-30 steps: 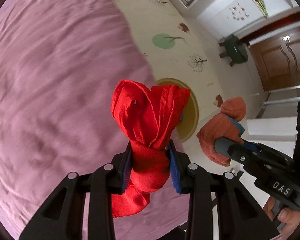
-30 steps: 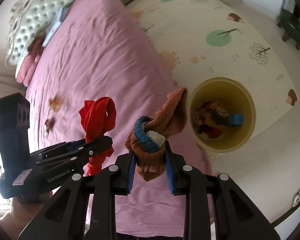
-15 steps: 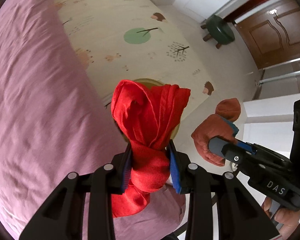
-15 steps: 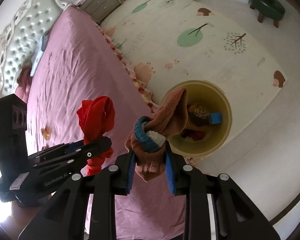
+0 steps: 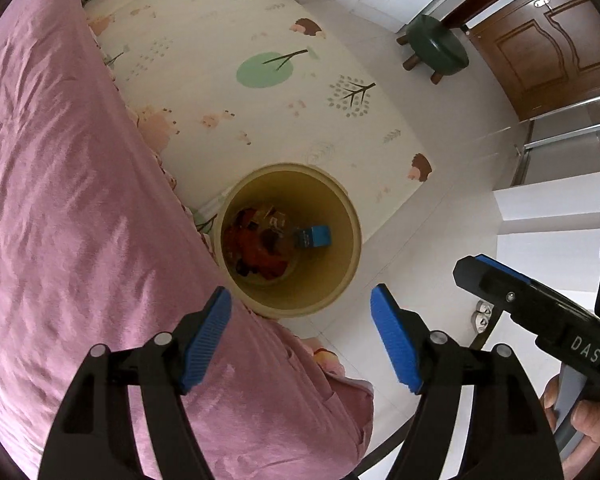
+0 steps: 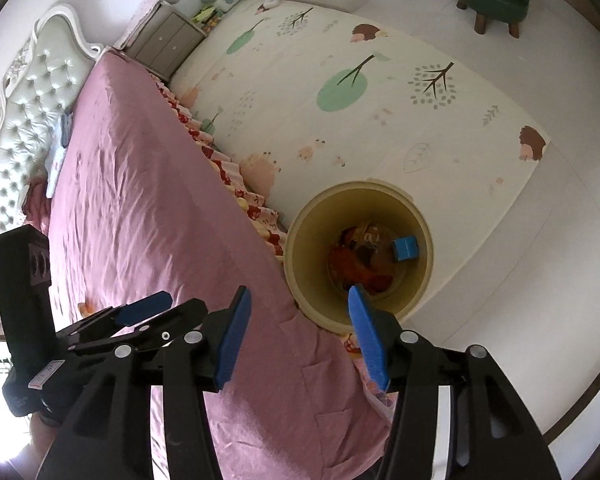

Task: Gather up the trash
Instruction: 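Move both open tools back over the can and perfume bottle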

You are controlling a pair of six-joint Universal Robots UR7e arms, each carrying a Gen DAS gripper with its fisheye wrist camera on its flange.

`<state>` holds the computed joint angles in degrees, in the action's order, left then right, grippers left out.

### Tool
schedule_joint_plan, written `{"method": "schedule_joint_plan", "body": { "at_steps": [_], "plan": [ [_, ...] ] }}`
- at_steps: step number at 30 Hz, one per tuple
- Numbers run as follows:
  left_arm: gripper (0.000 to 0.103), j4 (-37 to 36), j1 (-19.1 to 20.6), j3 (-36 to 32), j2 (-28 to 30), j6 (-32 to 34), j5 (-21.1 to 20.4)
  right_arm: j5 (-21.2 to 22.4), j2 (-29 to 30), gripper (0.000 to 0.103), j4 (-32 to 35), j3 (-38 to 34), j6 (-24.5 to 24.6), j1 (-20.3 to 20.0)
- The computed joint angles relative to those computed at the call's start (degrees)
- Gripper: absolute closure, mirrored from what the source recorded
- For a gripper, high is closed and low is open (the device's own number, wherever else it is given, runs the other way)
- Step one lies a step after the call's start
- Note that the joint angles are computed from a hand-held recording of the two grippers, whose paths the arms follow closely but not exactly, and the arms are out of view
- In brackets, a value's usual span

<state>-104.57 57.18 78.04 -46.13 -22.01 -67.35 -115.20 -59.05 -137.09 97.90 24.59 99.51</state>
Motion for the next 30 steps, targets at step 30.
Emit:
{"method": "schedule_joint_plan", "body": {
  "at_steps": [30],
  "plan": [
    [0.031,-2.8,8.0,14.4,-24.7,-9.9,7.4,6.4,23.4,0.052,13.1,-22.8,-7.9,12.3]
  ]
}}
